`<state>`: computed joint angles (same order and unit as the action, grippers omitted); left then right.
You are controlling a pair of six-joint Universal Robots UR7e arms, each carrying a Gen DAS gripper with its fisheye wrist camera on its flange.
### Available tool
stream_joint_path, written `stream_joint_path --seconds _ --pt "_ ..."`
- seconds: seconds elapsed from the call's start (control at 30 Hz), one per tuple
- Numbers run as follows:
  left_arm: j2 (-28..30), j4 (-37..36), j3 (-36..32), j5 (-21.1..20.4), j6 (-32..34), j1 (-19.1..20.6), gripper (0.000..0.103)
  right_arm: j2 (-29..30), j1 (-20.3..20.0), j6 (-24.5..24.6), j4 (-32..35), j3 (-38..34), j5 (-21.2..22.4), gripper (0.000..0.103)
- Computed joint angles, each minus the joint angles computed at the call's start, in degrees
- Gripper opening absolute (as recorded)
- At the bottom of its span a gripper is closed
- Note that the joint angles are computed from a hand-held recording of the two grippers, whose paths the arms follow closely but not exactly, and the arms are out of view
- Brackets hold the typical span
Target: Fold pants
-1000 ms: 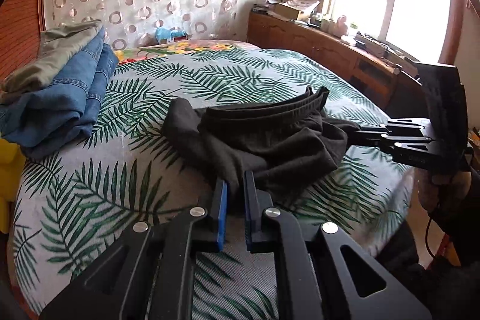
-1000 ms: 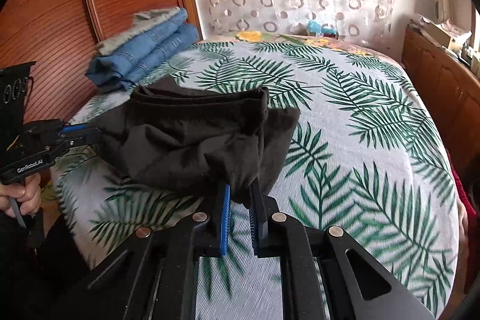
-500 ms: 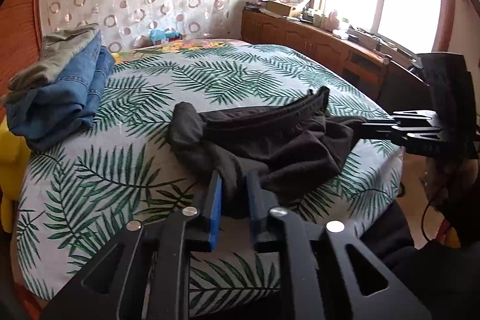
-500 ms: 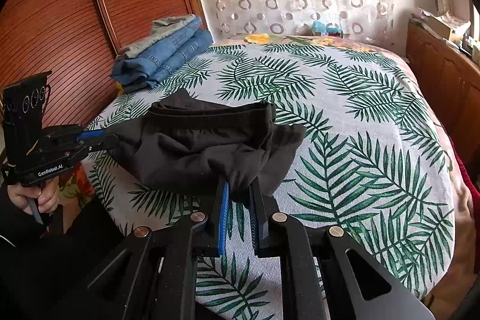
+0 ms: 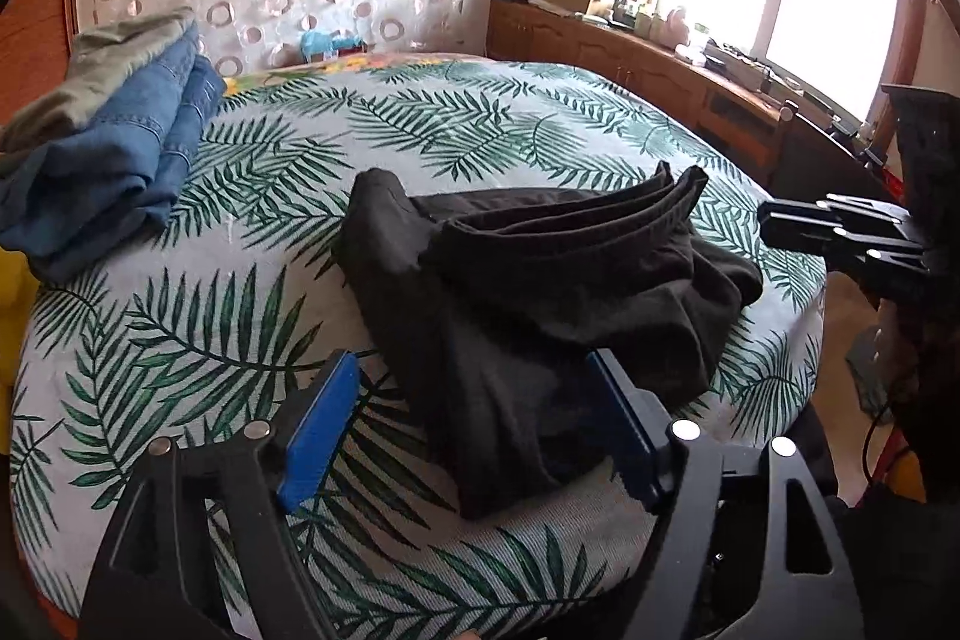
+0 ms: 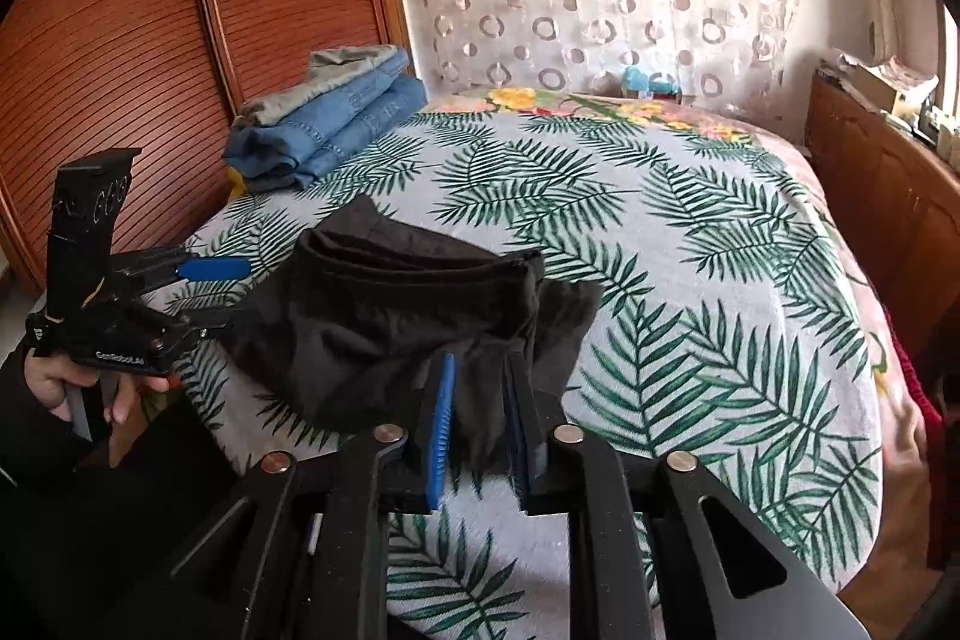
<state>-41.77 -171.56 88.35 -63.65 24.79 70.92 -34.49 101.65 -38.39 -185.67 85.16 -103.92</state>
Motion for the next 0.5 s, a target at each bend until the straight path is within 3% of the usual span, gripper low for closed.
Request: stream_joint_path --seconds 0.27,0.4,0.5 --pt "0.85 -2.07 -1.52 -0.70 0.80 0.06 0.078 3.78 -0.31 -1.93 3.24 -6.49 -1.51 0.036" --pt "1.98 -0.58 -4.22 -1.41 1.34 0.22 0.078 6.15 -0.33 -2.15 6.60 -11.55 -2.47 0.036" --pt "2.75 1.33 -6.45 -2.61 1.48 0.40 0.069 7.70 -0.28 -2.23 9.70 -15.34 -2.63 0.036"
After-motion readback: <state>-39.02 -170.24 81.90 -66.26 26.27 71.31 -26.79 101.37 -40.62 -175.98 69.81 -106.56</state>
